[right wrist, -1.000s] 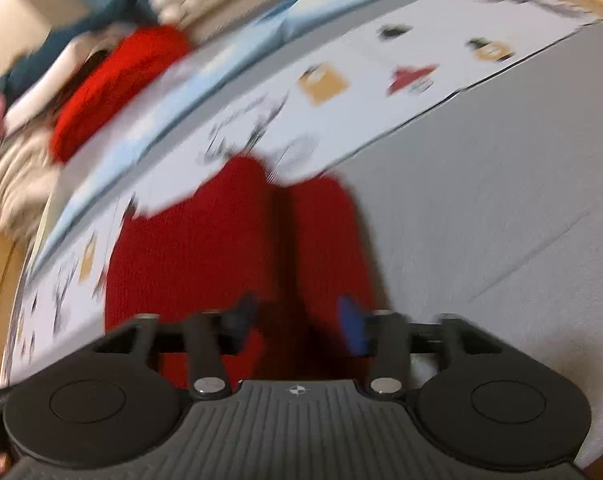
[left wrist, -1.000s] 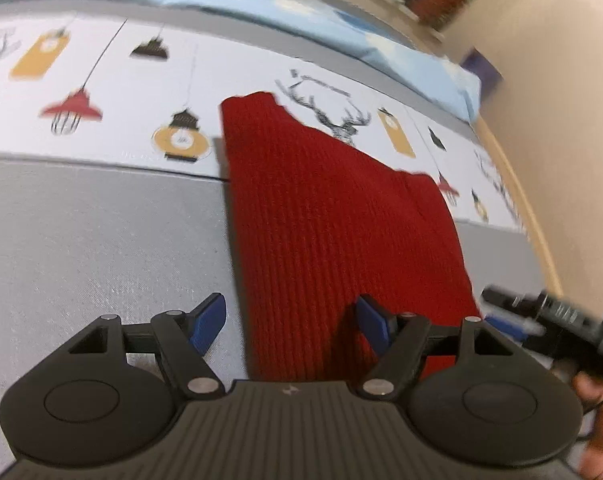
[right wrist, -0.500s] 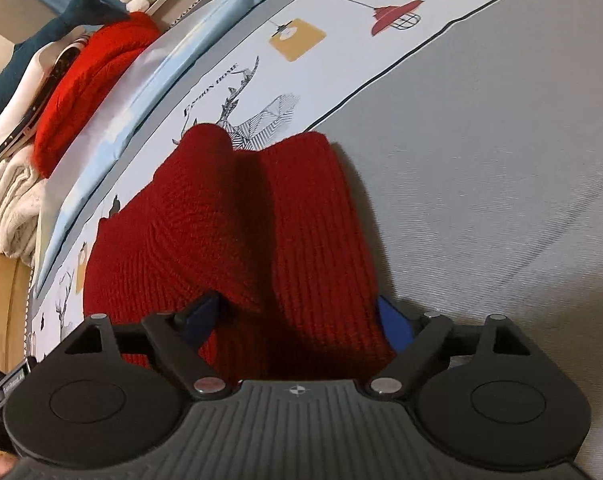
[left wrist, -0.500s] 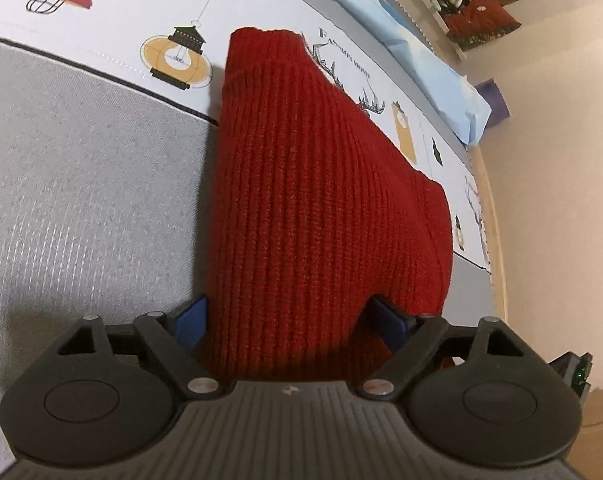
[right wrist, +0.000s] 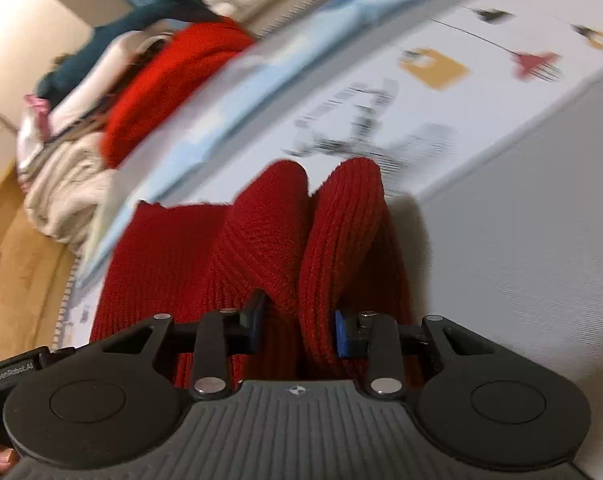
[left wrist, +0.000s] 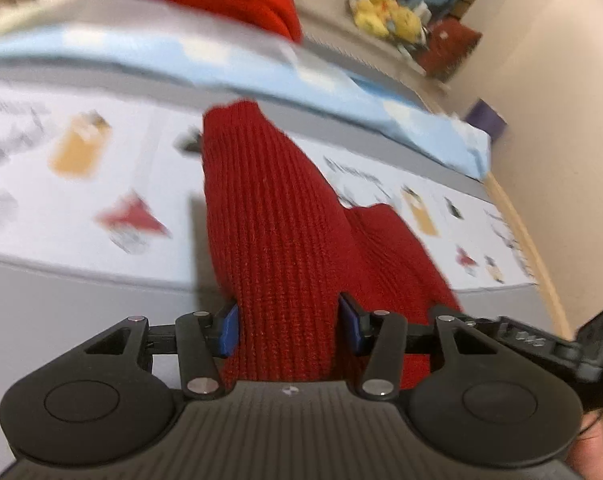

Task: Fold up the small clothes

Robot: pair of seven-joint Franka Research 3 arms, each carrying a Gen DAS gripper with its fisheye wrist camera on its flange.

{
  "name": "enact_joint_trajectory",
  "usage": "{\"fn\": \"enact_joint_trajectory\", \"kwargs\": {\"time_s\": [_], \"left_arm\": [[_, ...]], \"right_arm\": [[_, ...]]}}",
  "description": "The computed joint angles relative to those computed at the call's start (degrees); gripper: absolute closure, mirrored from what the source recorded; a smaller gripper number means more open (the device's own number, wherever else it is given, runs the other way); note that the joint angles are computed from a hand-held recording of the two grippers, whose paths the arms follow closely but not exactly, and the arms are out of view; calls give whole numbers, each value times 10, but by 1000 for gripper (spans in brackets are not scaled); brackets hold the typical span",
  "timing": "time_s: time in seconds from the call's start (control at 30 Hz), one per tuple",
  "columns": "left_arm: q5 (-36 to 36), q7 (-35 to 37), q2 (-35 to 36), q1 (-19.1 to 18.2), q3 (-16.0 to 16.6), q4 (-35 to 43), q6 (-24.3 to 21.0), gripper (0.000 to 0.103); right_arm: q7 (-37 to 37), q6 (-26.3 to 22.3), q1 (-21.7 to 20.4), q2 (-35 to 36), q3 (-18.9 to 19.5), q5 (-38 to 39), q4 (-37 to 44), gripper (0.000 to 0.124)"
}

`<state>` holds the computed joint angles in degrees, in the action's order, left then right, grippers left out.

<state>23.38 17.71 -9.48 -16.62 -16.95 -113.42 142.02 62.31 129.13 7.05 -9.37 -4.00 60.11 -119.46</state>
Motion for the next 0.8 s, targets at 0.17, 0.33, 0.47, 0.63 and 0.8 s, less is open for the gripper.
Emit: {"fn": "enact_joint_trajectory", "kwargs": {"time_s": [0.17, 0.33, 0.47, 0.63, 0.8], "left_arm": [[43, -18, -84, 32, 7, -55, -35, 50], [-45, 48, -121, 11, 32, -97, -33, 49], [-70, 129, -100, -3, 22, -77, -72, 49], [-97, 147, -77, -9, 10, -65, -119, 49], [-85, 126, -47, -10, -3, -41, -150, 48]], "right_arm": [[-29, 51, 40, -15, 28, 56, -5, 90], [98, 75, 53, 15, 64, -144, 9, 88], [161, 44, 50, 26, 48, -147, 26, 82], [156, 83, 55, -22, 49, -190, -4, 78], [57, 69, 69, -50, 39, -186, -18, 77]]}}
